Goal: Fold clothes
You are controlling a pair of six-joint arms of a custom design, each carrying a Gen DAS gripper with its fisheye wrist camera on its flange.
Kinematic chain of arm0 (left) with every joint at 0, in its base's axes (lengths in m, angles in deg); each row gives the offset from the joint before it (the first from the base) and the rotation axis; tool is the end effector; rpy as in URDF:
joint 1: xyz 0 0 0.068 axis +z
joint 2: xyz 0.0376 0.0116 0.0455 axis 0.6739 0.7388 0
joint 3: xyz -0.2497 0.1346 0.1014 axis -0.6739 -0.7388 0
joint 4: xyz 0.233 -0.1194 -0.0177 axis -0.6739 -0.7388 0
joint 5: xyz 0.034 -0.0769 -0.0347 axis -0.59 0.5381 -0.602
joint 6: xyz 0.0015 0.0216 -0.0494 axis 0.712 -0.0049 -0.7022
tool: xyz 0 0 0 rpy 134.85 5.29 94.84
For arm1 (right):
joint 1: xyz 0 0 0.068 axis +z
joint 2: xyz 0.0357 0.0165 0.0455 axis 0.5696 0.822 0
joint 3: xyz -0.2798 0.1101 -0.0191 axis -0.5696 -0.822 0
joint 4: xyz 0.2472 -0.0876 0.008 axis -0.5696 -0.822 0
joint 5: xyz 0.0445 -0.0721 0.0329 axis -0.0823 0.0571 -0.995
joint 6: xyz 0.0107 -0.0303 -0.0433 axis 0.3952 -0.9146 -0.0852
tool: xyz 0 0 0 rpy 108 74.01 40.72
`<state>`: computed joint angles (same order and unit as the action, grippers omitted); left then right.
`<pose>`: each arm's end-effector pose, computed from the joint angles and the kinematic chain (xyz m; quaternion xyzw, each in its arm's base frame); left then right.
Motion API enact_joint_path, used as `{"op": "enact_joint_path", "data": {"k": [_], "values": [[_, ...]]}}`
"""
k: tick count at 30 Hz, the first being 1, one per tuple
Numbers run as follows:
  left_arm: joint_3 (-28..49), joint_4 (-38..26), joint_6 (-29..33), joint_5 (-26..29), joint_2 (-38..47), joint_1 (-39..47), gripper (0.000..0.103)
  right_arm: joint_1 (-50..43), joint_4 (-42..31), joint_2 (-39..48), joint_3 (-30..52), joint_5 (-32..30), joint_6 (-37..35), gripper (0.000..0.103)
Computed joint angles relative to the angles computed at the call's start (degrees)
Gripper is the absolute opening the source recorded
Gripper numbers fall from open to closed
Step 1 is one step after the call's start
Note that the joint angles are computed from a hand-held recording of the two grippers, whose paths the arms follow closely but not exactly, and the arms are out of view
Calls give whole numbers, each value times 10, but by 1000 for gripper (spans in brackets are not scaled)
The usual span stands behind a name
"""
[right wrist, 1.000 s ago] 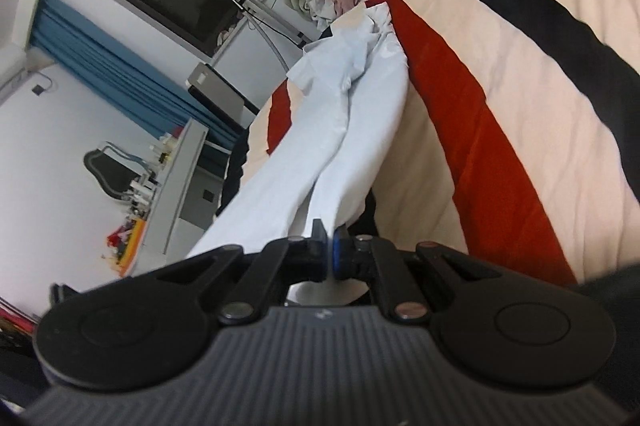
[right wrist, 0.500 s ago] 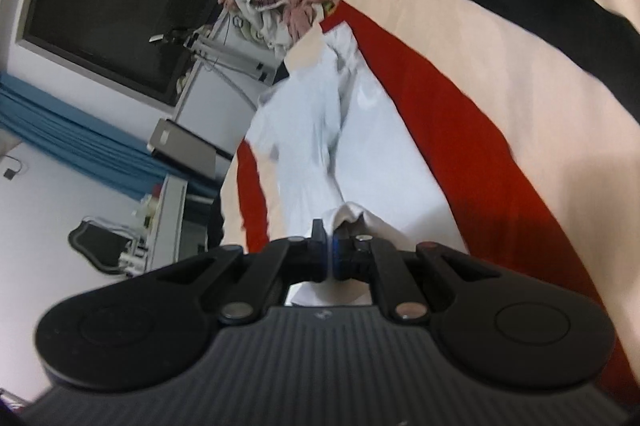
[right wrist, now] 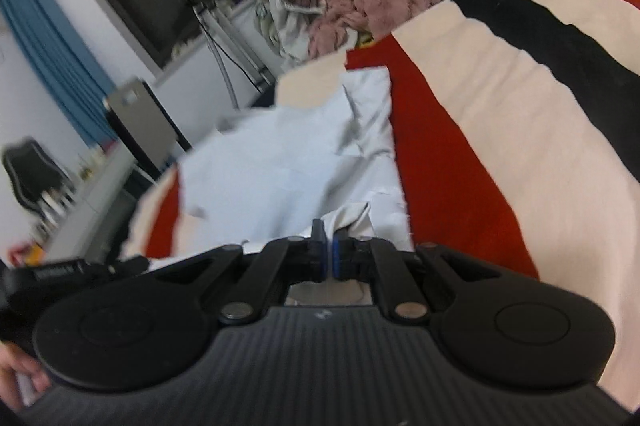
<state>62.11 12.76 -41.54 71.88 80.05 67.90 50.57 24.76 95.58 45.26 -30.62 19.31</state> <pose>0.3354 0.1330 0.2226 -0.0300 0.8986 -0.2651 0.3484 0.2800 0.0786 0.1601 0.1692 0.8550 0.2125 0.4417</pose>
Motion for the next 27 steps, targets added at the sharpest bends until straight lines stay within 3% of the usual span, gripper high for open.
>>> {"op": "enact_joint_path", "data": {"k": [4,8,10,11,12,13,14,15,16,18,19,23,25,27], "values": [[-1,37,10,-28,38,-23,5,12,16,54,12,18,-32,7],[-25,57,47,-40,15,-27,9,40,-21,22,18,61,-54,9],[-53,72,68,-31,-21,-19,24,55,-50,-12,18,82,-58,16],[-66,79,78,-25,-39,-15,38,65,-62,-32,15,97,-59,21],[-81,84,88,-19,-62,-9,48,80,-66,-57,6,117,-62,42],[-95,80,100,-9,-88,1,52,96,-70,-84,-4,139,-65,67],[-107,74,113,3,-114,11,57,117,-72,-110,-13,168,-68,75],[-117,65,127,15,-140,22,64,141,-82,-138,-20,201,-73,81],[-126,52,142,26,-167,34,69,167,-96,-166,-24,235,-80,80],[-151,43,158,44,-224,60,91,210,-141,-214,-23,276,-86,79],[-165,41,165,55,-252,74,93,233,-166,-238,-22,299,-82,79],[-160,-107,273,140,-343,182,99,347,-269,-316,-16,416,-34,79],[-146,-220,374,191,-364,254,101,411,-313,-342,-16,476,2,79],[-122,-372,528,230,-362,337,102,476,-369,-356,-10,535,54,79]]}}
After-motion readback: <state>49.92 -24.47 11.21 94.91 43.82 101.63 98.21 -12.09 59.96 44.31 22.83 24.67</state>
